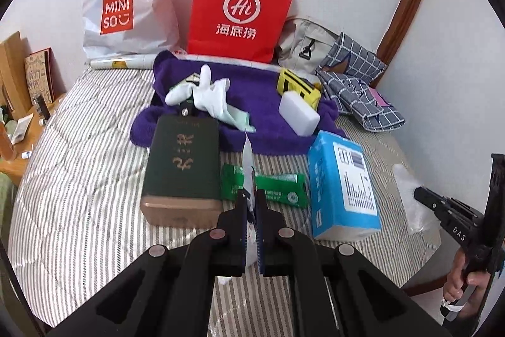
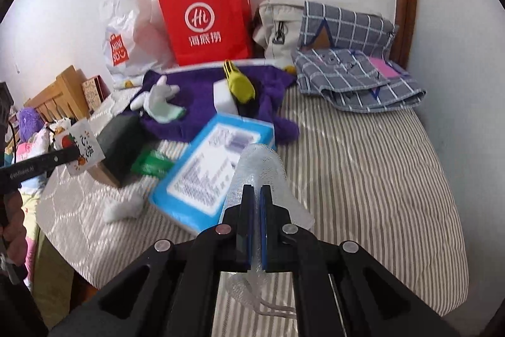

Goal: Organize soft objects
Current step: 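Carry the plastic bag and held item toward the purple towel with both grippers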

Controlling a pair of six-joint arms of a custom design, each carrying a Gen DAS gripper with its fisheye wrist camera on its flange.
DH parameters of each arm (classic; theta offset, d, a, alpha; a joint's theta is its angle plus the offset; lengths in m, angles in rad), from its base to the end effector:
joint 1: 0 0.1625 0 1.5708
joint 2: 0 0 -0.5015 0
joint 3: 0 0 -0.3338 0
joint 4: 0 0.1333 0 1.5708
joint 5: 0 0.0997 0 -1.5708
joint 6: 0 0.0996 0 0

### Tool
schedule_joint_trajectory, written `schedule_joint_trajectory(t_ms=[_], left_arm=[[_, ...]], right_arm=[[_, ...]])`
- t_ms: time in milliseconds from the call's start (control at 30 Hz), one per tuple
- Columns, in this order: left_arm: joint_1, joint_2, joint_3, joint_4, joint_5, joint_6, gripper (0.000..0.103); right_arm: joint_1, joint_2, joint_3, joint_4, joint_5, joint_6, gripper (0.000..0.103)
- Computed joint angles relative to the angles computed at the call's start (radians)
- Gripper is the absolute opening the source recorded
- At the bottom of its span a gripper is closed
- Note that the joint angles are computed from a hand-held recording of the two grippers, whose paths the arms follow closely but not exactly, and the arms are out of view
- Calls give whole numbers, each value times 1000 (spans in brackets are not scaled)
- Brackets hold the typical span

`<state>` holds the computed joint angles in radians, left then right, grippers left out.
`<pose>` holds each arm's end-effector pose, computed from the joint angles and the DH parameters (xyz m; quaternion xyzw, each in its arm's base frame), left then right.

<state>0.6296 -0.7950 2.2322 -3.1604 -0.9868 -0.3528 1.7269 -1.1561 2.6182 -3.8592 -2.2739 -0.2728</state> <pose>-0.2988 -0.4506 0.1227 0.2559 0.9202 -0.2312 0.1851 0.1243 -0.3466 0.3115 0.0479 -0.8696 0.3579 0.3368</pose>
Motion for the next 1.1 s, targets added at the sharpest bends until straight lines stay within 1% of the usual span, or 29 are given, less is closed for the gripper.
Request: schedule_joint_trajectory(t_ms=[200,400,700,900,1000,1100], left_arm=[[15,2,-59,35,15,29,5],[48,16,-136,75,23,59,5],[103,60,-281,151,22,124,5],[137,99,-379,195,14,155,5],[154,121,-424,215,13,172,5],[172,141,-462,230,5,182,5]], right_arm=[[24,-5,-99,93,5,-4,4],[31,14,-204,181,26,-10,4],[22,89,-383,306,67,-31,4],[12,139,-482,375,93,-46,4],[-5,164,-531,423,126,-45,4],[-21,189,-573,470,143,-43,4]])
